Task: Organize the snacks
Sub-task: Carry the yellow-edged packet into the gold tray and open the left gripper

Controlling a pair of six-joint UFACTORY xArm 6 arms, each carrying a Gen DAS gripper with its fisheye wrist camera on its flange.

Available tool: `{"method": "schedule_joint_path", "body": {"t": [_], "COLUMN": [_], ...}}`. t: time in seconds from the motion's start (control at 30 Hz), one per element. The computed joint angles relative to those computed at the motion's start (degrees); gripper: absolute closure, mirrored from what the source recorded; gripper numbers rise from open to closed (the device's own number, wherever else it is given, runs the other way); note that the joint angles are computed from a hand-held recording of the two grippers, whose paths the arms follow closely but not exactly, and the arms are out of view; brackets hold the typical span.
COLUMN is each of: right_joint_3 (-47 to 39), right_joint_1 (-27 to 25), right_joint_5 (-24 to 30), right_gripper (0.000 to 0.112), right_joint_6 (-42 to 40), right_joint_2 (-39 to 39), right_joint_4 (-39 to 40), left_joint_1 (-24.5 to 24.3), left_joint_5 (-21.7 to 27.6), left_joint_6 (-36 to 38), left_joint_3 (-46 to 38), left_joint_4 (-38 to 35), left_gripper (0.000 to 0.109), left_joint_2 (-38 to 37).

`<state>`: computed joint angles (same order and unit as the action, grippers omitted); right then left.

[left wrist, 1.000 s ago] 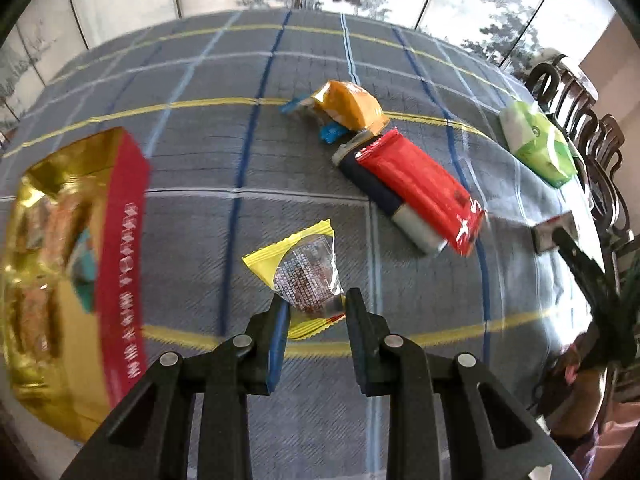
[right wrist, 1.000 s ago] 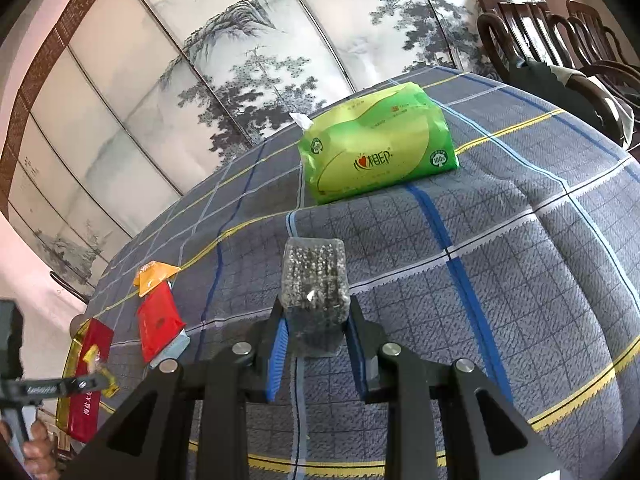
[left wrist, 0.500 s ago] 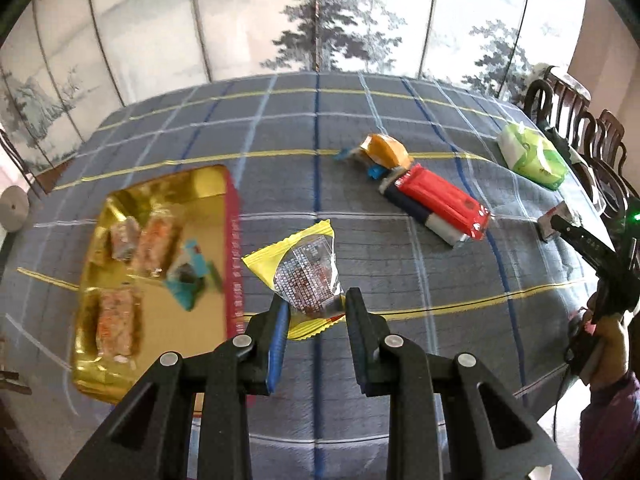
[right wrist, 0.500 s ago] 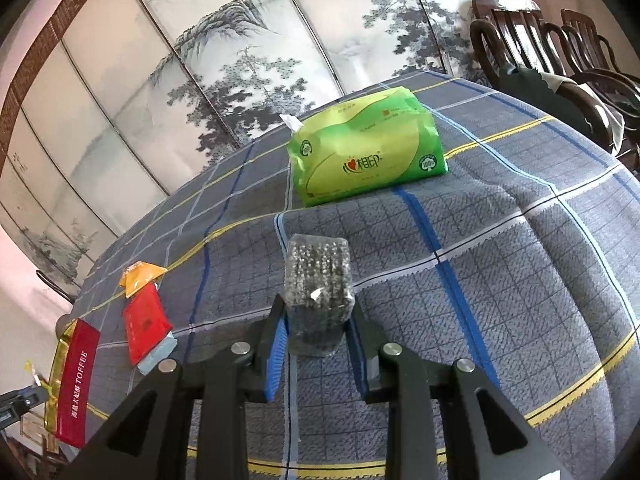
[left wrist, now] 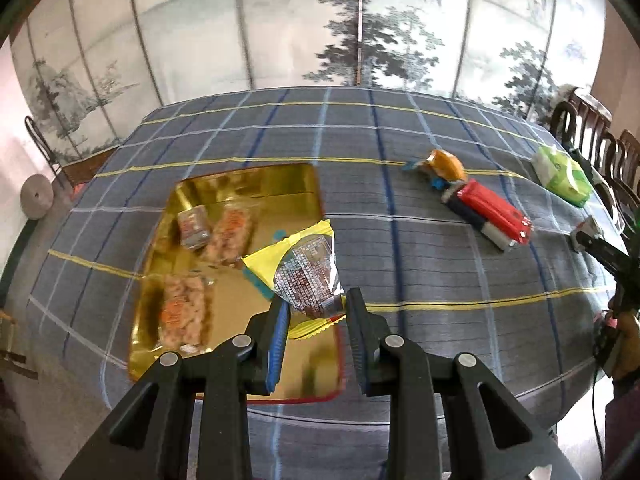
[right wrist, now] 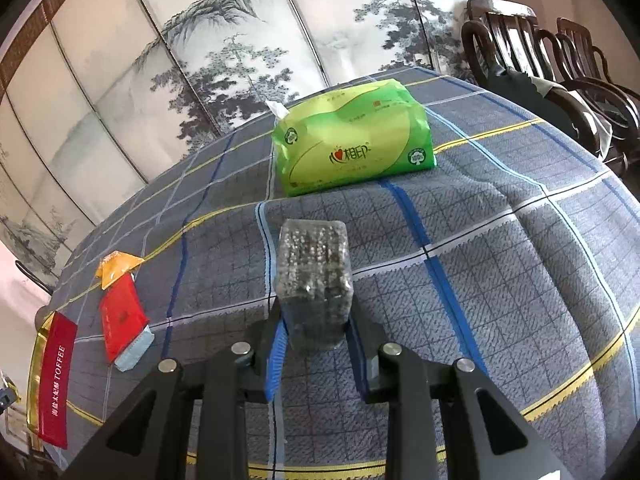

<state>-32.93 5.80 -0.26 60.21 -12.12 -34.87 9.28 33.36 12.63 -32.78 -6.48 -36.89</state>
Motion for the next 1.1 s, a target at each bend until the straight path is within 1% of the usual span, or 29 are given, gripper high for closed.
{"method": "schedule_joint_path", "body": {"t": [0.13,0.23,0.3,0.37,0.5,0.8,1.1], "right_joint_3": [0.39,0.45,0.88,0.82,1.22,1.97,2.12], "right_joint_1": [-0.39,-0.65,-0.94,-1.63,-1.49,-1.23,-1.08], "right_joint_5": [-0.57,-0.77,-1.82,-2.6,-2.67,-3.98,-4.08], "right_gripper": [0.085,0.085,0.085,0.085,0.085,0.085,0.085], "right_joint_6": [0.84,2.83,3.15,6.37,5.19,4.11,3.51], "right_joint_2": [-0.23,-0.46,-0.65,-0.75,-1.05,-1.47,-1.53], "right_joint_4": [-0.42,-2.38,-2.69,-6.19,-5.23,-4.12,-3.49], "left_joint_1": [2.43,3.95,5.0,5.65,6.67,7.28,7.48], "left_joint_5": [-0.64,-0.85,-0.98,-1.46,-1.73,-2.94,-3.54], "left_joint_6": [1.11,1.41,1.78,1.78,1.68,0.8,0.13], "left_joint_3": [0.3,0.18,0.11,0.14,-0.33,-0.4,-0.57], "left_joint_4": [-0.95,-1.01,-1.37,-1.27,-1.19,0.6,1.75], "left_gripper": [0.084,0.084,0.084,0.084,0.084,0.084,0.084], "left_joint_2": [0.51,1.35,1.78,2.09,3.2,3.92,4.96]}}
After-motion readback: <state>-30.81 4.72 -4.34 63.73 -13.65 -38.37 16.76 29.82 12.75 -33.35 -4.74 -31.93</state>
